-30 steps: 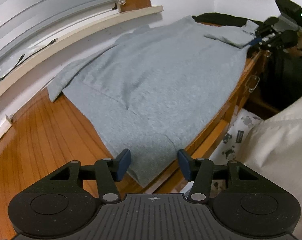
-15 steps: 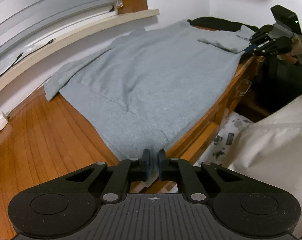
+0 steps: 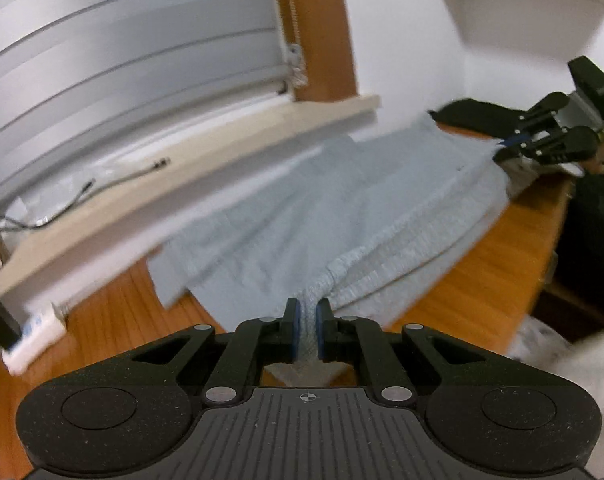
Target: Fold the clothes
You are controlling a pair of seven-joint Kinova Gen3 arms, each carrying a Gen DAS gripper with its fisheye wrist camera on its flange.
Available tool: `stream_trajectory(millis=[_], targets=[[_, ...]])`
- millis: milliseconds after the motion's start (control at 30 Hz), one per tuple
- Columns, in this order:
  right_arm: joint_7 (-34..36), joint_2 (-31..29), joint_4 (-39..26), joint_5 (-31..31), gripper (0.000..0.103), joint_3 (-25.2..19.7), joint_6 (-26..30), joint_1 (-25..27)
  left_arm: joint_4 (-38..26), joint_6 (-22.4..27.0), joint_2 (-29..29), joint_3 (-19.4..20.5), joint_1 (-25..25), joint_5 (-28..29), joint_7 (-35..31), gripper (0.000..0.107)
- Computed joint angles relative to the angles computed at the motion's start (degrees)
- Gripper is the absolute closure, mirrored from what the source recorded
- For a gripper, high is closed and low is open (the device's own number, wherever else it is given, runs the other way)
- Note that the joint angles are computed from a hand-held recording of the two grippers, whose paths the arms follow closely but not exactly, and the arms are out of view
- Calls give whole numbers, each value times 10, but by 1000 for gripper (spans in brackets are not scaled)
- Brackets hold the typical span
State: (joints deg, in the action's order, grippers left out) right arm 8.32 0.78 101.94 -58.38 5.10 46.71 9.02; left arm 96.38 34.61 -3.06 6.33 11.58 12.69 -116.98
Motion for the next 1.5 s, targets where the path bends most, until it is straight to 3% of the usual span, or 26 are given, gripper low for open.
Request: stream_trajectory(millis=[233,267,300,333,367,433,500,600,667,733,833,1000,1167,1267,1400,1500], targets=[[-17,69,-37,-6,98,87,-163,-178,-122,25,116,3,-3,-44,91,98],[-36,77,-38,-5,94,103,-186,-204,-130,30,128,2,-4,-50,107,97],[-59,85,-38,-2,80,110,-210,-222,-139,35,140,8,-10,-59,127,94],[-72,92,-36,-7,70,108,-233,-230,-147,39,152,3,-6,-68,147,91],[-77,96,-29,-20,53,95,-256,-227,-144,33,157,-12,6,-80,170,87],[-58,89,-9,-52,52,46,-278,-193,-123,13,152,-29,20,-101,208,78],[-12,79,9,-95,52,-8,-280,-144,-98,-10,143,-22,12,-117,234,76],[-2,71,18,-115,53,-75,-232,-64,-61,-44,124,-9,-3,-102,235,76],[-41,76,10,-85,54,-121,-186,-11,-39,-63,113,4,-16,-73,212,76],[-74,81,2,-58,55,-136,-140,11,-34,-70,109,14,-19,-54,194,76],[-94,87,-5,-51,55,-109,-93,-6,-43,-57,117,26,-18,-41,173,76],[-130,97,-14,-18,55,-98,-85,-26,-34,-48,124,13,0,-67,188,75],[-179,119,-34,6,52,-99,-66,-15,-21,-38,110,15,-21,-31,159,76],[-167,112,-25,-4,52,-105,-79,-4,-36,-35,113,5,6,-80,204,74],[-114,95,-9,-46,52,-94,-57,32,-71,-59,138,12,30,-111,230,54],[-72,77,6,-69,51,-67,-41,59,-123,-69,183,32,32,-95,204,43]])
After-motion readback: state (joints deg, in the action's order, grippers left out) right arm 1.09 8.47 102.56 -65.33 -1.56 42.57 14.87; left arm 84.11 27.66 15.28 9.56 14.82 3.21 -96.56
